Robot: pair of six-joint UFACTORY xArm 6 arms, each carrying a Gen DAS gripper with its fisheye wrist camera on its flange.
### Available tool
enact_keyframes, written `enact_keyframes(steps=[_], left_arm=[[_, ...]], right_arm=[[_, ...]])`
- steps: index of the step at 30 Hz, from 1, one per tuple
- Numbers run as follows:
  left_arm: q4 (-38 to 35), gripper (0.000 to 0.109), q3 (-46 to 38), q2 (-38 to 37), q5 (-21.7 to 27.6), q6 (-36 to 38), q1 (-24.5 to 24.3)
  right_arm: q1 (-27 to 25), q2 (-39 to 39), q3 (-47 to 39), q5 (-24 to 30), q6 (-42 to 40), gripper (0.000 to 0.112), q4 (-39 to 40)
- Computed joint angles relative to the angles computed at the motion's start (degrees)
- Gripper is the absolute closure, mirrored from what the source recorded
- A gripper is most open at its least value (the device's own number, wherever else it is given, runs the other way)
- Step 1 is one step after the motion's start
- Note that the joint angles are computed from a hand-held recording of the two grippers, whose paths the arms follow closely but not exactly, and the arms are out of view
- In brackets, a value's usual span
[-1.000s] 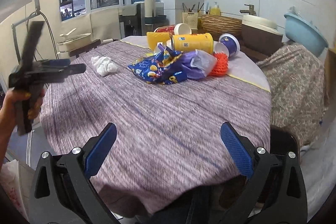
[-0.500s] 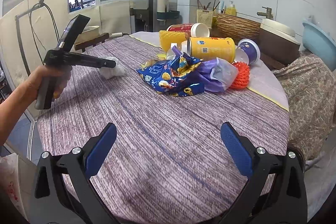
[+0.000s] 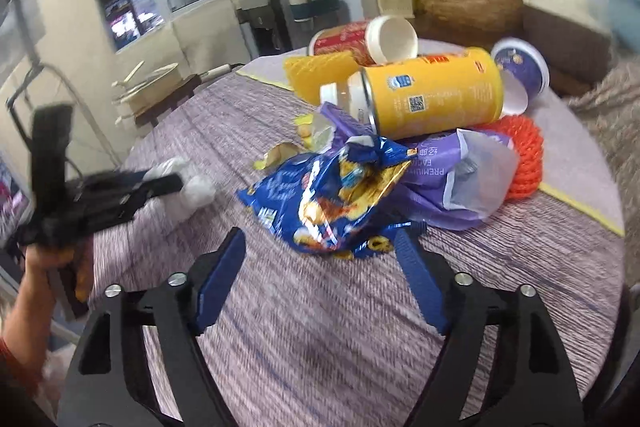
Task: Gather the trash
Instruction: 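Grasp the blue chip bag with the right tool and lift it, then carry both items to the dark bin and open both tools to drop them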
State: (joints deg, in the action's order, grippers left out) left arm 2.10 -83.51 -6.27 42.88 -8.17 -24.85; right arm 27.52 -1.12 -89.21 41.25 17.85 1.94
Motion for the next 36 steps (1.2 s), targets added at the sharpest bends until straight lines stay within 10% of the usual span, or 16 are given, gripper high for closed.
enact_keyframes(steps=[13,27,36], left_arm=[[1.5,0.074,2.3,-1.1,-0.8,-2.0,-0.8],[3.0,0.074,10.0,-9.0,-5.5,-8.1,-3.8],[16.8,0.074,10.6,-9.9,-10.7,-20.9,-14.6]], right_arm=[[-1.4,6.4,-4.6,0.0,0.0,0.083,9.4],[0.8,-6.8,10.0,-12.0,-11.0,0.091,18.0],[-3.2,-28.0,28.9,-18.0,9.7,0.091,-10.9]])
